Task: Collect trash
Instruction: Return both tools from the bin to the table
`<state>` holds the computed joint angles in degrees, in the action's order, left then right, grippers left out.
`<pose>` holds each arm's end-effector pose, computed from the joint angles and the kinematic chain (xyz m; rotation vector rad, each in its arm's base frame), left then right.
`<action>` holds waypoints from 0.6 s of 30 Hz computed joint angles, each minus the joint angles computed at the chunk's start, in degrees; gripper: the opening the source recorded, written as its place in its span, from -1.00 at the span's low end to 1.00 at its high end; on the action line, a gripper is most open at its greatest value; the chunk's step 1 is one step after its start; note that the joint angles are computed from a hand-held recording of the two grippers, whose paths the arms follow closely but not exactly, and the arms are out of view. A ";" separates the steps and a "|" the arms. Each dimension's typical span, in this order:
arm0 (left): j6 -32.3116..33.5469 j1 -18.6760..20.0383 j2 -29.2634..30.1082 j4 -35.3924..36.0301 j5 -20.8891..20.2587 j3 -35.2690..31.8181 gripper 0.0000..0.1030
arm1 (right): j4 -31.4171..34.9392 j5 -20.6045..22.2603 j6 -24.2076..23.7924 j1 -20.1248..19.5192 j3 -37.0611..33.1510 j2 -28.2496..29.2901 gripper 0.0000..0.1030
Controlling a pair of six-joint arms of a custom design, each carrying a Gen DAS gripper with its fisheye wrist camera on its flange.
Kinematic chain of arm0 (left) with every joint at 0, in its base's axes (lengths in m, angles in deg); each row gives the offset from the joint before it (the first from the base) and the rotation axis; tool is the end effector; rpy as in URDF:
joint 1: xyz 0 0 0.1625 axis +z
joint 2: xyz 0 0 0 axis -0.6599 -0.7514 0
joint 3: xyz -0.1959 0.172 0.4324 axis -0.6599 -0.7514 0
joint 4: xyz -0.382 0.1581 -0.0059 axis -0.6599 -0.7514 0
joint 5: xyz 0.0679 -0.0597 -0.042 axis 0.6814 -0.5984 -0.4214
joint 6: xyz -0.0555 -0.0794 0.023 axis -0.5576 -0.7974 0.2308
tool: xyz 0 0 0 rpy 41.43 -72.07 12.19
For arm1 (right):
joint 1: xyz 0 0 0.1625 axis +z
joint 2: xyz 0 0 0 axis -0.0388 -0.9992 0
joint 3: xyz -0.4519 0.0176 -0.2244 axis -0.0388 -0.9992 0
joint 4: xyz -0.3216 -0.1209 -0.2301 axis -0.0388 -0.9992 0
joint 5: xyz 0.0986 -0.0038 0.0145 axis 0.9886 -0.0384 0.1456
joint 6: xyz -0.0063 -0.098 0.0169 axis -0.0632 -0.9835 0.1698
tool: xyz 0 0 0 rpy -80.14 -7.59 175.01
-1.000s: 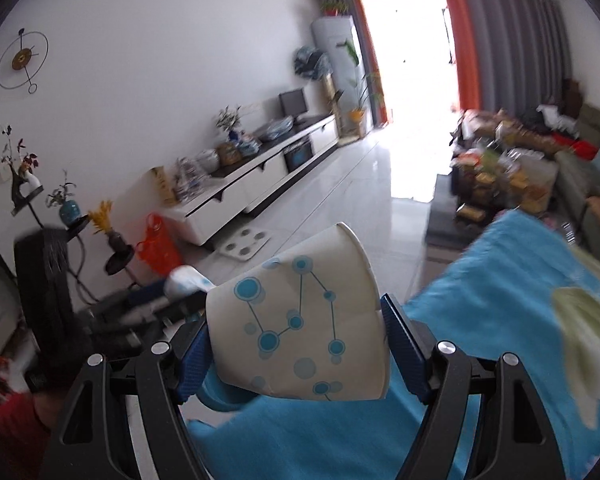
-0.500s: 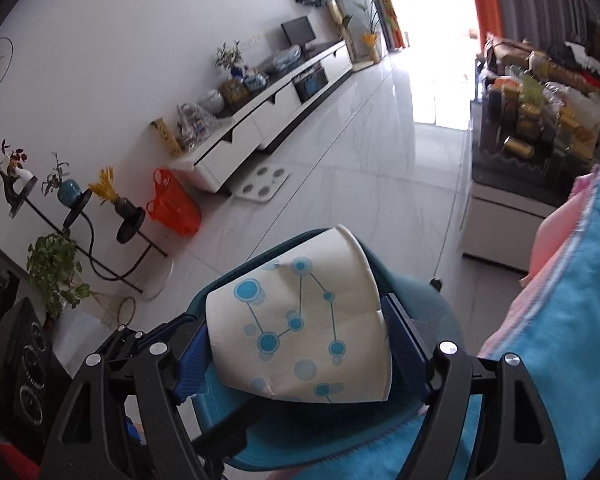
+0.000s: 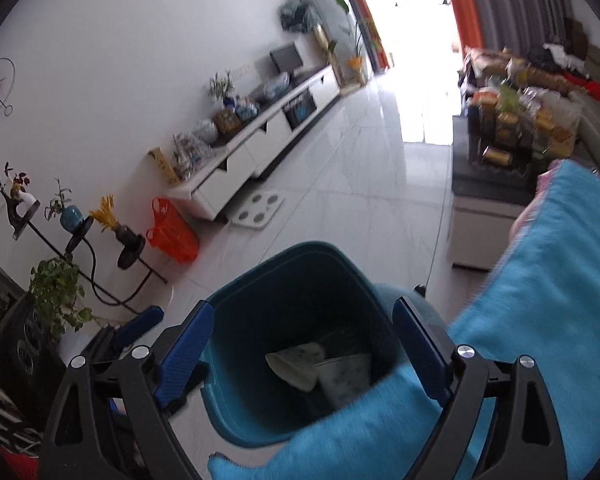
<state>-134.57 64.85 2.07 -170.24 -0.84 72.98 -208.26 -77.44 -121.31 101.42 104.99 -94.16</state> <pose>-0.2734 -0.3693 0.1059 -0.1235 1.9353 -1.4126 0.2277 -0.5435 0.2618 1.4883 -2.7458 0.2576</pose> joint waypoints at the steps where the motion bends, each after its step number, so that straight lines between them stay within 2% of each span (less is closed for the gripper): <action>1: -2.76 -0.87 -0.12 3.44 -0.04 -0.76 0.89 | -0.65 0.56 -0.47 -0.32 0.50 -1.00 0.76; 3: -8.63 -2.31 -0.39 11.07 0.59 -2.61 0.89 | -2.38 2.57 -2.08 -1.45 1.96 -3.46 0.86; 5: -14.17 -3.88 -0.13 18.25 0.43 -4.57 0.89 | -3.68 3.94 -3.02 -2.72 3.09 -5.96 0.86; 10: -18.26 -6.26 1.54 25.72 0.84 -9.27 0.89 | -6.08 7.55 -6.94 -7.01 6.21 -12.37 0.86; 14: -17.09 -7.56 2.84 25.86 2.82 -11.41 0.89 | -8.78 9.93 -10.95 -10.45 9.08 -17.20 0.86; 18: -9.12 -8.60 5.09 18.84 5.51 -12.65 0.89 | -10.39 12.46 -13.47 -14.60 11.17 -21.92 0.87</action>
<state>-143.69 56.25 7.15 -151.40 4.67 60.33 -218.64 -64.98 -134.78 86.83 116.16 -116.08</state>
